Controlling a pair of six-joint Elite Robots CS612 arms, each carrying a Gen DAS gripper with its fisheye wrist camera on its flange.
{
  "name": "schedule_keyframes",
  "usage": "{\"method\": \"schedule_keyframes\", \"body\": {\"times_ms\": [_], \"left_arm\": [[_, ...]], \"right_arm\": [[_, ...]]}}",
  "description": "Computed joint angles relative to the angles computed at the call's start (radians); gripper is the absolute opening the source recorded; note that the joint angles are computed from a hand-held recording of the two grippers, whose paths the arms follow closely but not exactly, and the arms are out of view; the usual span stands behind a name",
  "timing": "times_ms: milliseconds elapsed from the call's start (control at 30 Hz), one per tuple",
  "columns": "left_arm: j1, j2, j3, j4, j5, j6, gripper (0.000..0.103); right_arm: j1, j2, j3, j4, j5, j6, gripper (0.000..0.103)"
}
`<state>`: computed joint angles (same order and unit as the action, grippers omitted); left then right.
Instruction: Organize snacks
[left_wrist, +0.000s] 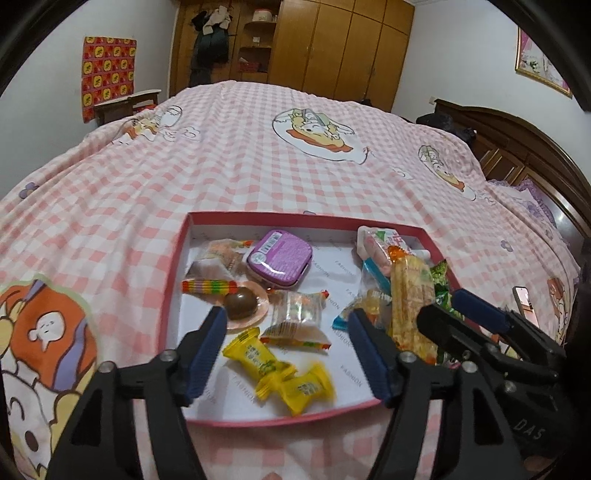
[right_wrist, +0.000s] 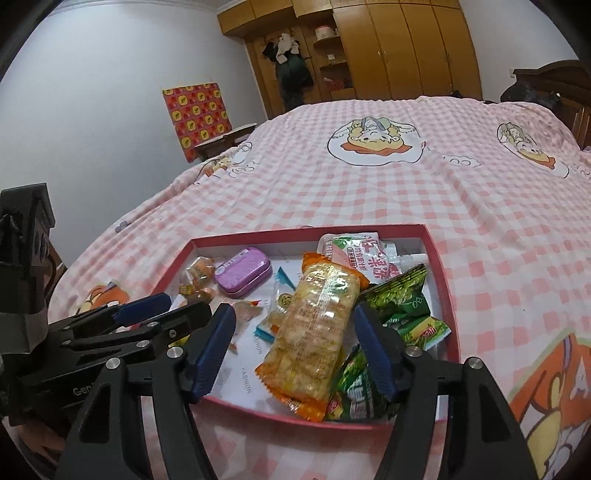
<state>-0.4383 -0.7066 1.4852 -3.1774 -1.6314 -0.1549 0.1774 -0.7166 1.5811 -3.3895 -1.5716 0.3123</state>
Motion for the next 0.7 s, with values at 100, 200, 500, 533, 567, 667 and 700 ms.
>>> {"method": "schedule_keyframes", "body": {"times_ms": [100,200,500,533,567,667,700], "left_arm": [[-0.001,-0.012,0.025,-0.023,0.013,-0.011,0.084],[-0.002,-0.023,0.05,-0.046,0.023,-0.018,0.087],[-0.017,-0.054,0.123,-0.052,0.066,-0.036,0.089],[-0.018,-0.055,0.129,-0.052,0.069,-0.037,0.089],[-0.022,-0.056,0.136,-0.05,0.081,-0.039,0.089],[-0.031,-0.055,0.152,-0.055,0.129,-0.047,0.089],[-0.033,-0.053,0.155,-0.056,0.138,-0.047,0.089]], "right_arm": [[0.004,-0.01,0.018,-0.014,-0.004,0.004,0.073],[0.007,-0.02,0.036,-0.025,-0.012,0.006,0.076],[0.019,-0.039,0.093,-0.043,-0.028,0.003,0.076],[0.02,-0.04,0.099,-0.044,-0.03,0.005,0.076],[0.022,-0.041,0.104,-0.044,-0.033,0.005,0.076],[0.028,-0.041,0.115,-0.04,-0.052,0.006,0.076],[0.03,-0.041,0.118,-0.039,-0.061,0.008,0.076]]}}
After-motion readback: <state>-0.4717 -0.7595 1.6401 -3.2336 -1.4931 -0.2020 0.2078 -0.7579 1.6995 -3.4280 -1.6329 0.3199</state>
